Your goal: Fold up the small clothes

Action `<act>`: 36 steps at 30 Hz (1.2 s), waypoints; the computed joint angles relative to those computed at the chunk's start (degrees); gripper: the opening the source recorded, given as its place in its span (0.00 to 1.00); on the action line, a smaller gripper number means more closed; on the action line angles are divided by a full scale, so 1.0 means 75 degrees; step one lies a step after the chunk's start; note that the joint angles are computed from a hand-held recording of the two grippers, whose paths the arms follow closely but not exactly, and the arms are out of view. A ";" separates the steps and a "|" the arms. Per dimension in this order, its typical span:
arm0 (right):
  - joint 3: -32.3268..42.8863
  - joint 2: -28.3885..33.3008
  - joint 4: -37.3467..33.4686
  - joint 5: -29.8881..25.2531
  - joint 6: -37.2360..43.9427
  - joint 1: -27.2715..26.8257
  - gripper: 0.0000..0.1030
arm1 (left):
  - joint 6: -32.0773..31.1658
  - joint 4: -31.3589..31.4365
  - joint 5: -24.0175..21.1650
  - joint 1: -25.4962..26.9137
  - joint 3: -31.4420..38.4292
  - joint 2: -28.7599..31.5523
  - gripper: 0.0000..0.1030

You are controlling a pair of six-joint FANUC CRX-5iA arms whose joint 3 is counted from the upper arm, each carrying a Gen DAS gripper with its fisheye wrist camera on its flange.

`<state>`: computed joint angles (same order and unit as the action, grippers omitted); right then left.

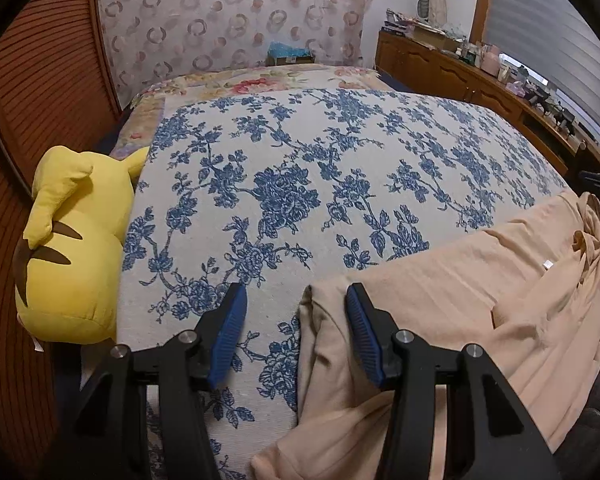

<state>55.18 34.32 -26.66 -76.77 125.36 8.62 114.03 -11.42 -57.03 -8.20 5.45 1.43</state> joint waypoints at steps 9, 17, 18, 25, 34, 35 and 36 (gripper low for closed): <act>0.0711 0.0716 0.0046 -0.0789 -0.0311 0.0062 0.49 | -0.0109 0.0341 0.0266 0.0106 -0.0253 -0.0088 0.49; 0.0529 0.0660 -0.0027 -0.0859 -0.0156 0.0054 0.50 | -0.0623 0.0727 0.0472 0.0118 -0.0355 -0.0097 0.26; 0.0459 0.0622 -0.0003 -0.0798 -0.0096 0.0066 0.50 | -0.0645 0.0746 0.0462 0.0114 -0.0344 -0.0092 0.25; 0.0219 0.0544 0.0333 -0.0245 -0.0234 0.0141 0.51 | -0.0561 0.0709 0.0455 0.0080 -0.0308 -0.0079 0.24; 0.0369 0.0553 -0.0360 -0.0917 0.0328 0.0007 0.18 | -0.0839 0.1314 0.0796 0.0256 -0.0678 -0.0250 0.06; 0.0367 0.0526 -0.0500 -0.1040 0.0423 -0.0027 0.13 | -0.0713 0.1127 0.0724 0.0167 -0.0593 -0.0243 0.05; 0.0159 0.0383 -0.0512 -0.0903 0.0536 -0.0029 0.11 | -0.0520 0.0833 0.0704 0.0031 -0.0512 -0.0283 0.04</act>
